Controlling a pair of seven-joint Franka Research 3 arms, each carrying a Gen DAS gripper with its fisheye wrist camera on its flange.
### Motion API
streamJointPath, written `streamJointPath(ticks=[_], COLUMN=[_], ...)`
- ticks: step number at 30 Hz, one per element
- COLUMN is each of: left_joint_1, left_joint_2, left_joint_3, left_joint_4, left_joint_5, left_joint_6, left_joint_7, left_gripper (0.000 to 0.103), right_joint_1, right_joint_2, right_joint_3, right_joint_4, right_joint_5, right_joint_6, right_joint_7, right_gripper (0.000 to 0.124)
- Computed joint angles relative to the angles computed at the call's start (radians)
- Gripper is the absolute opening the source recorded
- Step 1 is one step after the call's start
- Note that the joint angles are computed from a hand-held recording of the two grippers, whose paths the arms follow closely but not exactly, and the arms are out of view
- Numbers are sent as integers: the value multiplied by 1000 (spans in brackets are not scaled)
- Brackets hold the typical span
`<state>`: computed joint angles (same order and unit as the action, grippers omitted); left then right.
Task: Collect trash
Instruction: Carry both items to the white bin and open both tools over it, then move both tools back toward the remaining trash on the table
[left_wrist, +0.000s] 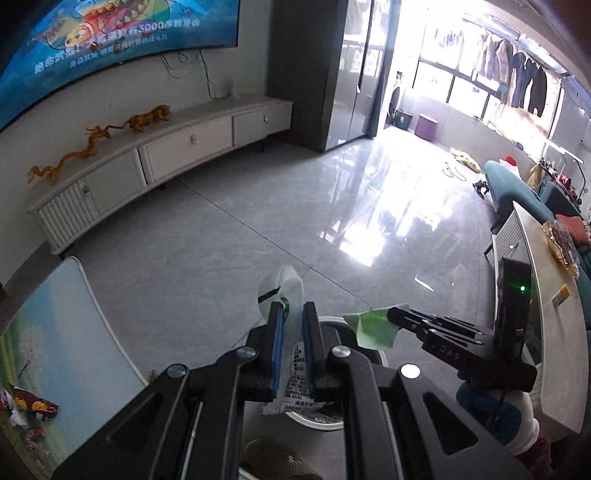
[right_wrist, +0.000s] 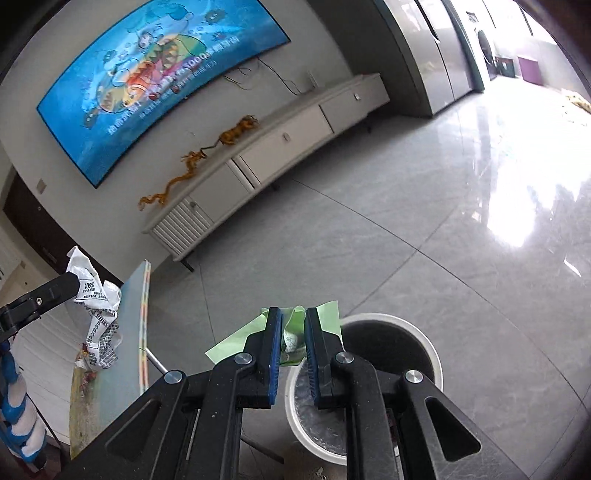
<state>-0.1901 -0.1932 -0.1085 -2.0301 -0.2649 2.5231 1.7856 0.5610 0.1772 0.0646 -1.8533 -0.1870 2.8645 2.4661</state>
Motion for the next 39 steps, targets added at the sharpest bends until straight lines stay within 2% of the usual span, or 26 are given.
streamJointPath(ticks=[4,8,10,12,18,20,22,24,29,37,39], left_joint_1=[-8,0,5,13,24,30,36,45,95,200,225], left_joint_2=[102,189,220,237,218,189,148,111,-26,-232,-281], left_joint_3=[-25,-57,-73,-83,-91,-83,-75,-66,-58,-65,-61], left_joint_4=[51,95,112,119,95,71,33,-5,-130,-294,-328], left_joint_5=[-6,-18,-29,-55,-6,27,99,174,402,650,685], left_joint_6=[-29,-67,-86,-98,-58,-27,26,75,173,219,221], left_joint_7=[-1,-4,-5,9,-23,-52,-112,-176,-379,-619,-657], left_gripper=[10,11,18,36,39,39,44,53,57,58,65], right_joint_1=[-22,-24,-25,-21,-24,-22,-23,-20,-6,31,43], right_joint_2=[23,21,18,7,-11,-17,-14,-13,-13,2,10], right_joint_3=[2,-6,-9,-12,-7,-5,-1,1,7,23,25], right_joint_4=[-15,-42,-50,-63,-65,-60,-48,-36,-3,83,110], right_joint_5=[57,70,64,45,-14,-40,-59,-79,-128,-199,-210], right_joint_6=[-36,-69,-83,-94,-123,-130,-133,-138,-149,-173,-175], right_joint_7=[-20,-5,11,42,99,116,123,130,147,136,129], right_gripper=[15,22,30,34,41,43,46,51,56,57,59])
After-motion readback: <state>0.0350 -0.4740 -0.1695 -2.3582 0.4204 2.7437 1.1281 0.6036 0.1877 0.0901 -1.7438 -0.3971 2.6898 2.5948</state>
